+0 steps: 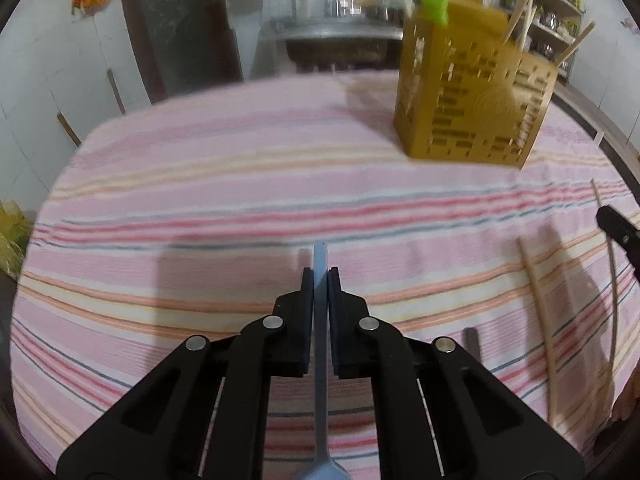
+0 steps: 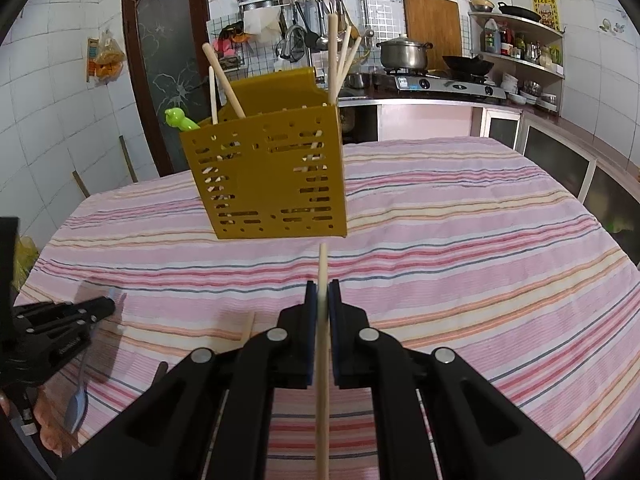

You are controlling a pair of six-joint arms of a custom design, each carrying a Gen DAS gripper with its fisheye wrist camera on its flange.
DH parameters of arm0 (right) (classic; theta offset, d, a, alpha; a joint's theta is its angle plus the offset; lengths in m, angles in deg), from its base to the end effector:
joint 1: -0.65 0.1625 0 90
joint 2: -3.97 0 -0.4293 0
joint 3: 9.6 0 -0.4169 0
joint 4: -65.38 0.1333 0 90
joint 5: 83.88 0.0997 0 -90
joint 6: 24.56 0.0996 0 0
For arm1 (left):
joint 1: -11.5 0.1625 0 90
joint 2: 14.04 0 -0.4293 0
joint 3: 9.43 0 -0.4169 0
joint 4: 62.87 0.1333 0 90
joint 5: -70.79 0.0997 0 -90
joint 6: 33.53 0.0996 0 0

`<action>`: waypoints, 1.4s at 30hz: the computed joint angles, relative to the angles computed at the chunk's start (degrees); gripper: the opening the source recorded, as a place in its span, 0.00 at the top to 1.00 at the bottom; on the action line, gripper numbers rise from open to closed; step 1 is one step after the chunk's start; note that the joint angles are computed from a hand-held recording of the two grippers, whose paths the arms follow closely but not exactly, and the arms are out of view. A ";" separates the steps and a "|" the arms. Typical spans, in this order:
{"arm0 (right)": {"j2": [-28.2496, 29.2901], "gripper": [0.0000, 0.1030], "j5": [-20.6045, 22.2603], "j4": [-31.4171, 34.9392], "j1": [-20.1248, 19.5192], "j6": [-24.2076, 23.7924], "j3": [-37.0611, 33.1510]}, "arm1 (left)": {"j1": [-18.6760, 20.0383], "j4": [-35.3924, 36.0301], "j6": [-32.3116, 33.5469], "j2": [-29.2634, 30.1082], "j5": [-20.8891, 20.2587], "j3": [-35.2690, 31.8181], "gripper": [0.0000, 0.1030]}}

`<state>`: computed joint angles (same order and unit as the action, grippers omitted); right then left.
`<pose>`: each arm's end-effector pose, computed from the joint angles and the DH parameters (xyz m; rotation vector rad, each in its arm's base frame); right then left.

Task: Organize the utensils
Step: 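Lift the spoon and chopstick and carry both above the yellow holder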

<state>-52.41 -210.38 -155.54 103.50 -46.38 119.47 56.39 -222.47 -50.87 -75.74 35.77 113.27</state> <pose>0.1795 -0.4538 0.1646 0.2689 -2.2131 1.1609 -0.2116 -0.5141 0.1343 0.4608 2.2361 -0.7621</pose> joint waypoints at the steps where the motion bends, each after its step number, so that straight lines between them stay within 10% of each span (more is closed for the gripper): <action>1: 0.03 0.94 -0.07 -0.13 0.17 -0.07 0.03 | -0.53 -0.84 0.17 -0.27 0.45 0.34 0.95; 15: -2.17 0.94 -0.36 -5.36 3.81 -2.19 2.25 | -10.04 -20.16 8.72 -2.51 5.63 4.97 0.95; 42: -4.40 0.94 -0.52 -12.66 8.44 -6.87 4.31 | -15.41 -26.95 11.69 -4.13 7.75 8.08 0.95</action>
